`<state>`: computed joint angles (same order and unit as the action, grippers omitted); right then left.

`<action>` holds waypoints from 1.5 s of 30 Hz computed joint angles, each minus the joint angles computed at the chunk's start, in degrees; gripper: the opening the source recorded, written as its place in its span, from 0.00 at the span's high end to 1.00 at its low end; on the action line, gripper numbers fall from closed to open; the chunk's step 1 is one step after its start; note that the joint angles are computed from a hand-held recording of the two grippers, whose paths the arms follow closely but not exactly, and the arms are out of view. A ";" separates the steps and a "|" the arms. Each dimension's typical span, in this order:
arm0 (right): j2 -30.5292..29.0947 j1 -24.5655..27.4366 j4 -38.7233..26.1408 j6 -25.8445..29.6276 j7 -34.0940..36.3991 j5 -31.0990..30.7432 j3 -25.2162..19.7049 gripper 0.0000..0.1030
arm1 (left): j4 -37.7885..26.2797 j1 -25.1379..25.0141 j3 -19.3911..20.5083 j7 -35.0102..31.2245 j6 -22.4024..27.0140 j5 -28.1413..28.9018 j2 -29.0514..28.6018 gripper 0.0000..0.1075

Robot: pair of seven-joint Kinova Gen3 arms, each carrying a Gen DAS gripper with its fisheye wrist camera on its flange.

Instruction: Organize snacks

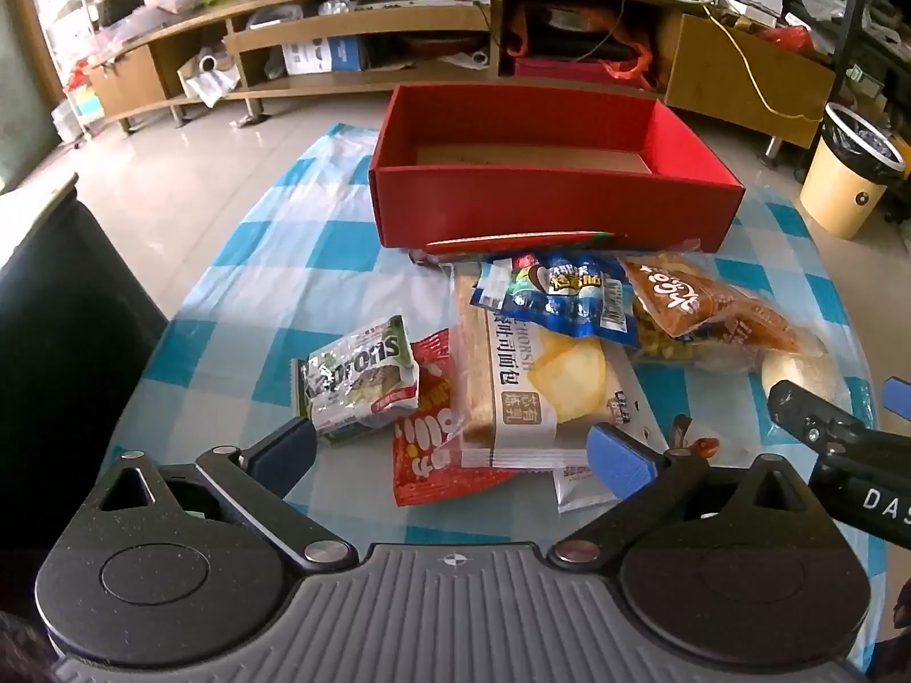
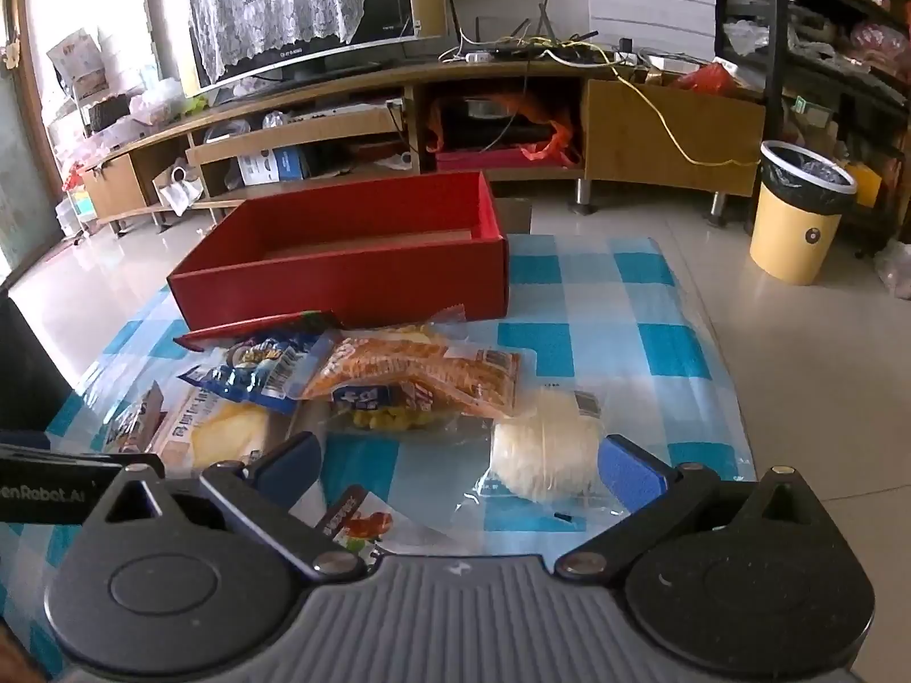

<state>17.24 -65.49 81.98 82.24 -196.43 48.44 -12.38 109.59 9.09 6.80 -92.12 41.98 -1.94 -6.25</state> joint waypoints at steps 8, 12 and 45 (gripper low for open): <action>0.29 -0.16 -0.49 -0.45 0.97 -0.33 0.05 0.02 | 0.14 0.04 -0.27 -1.02 0.09 0.84 0.00 0.05; 0.22 -0.06 -0.38 -0.58 0.89 -0.58 0.14 0.02 | 0.24 0.10 -0.29 -1.35 0.25 1.15 -0.07 0.05; -0.08 0.46 -0.05 -2.19 0.83 -1.51 0.09 0.02 | 0.46 0.10 -0.27 -2.23 0.11 1.76 0.08 0.05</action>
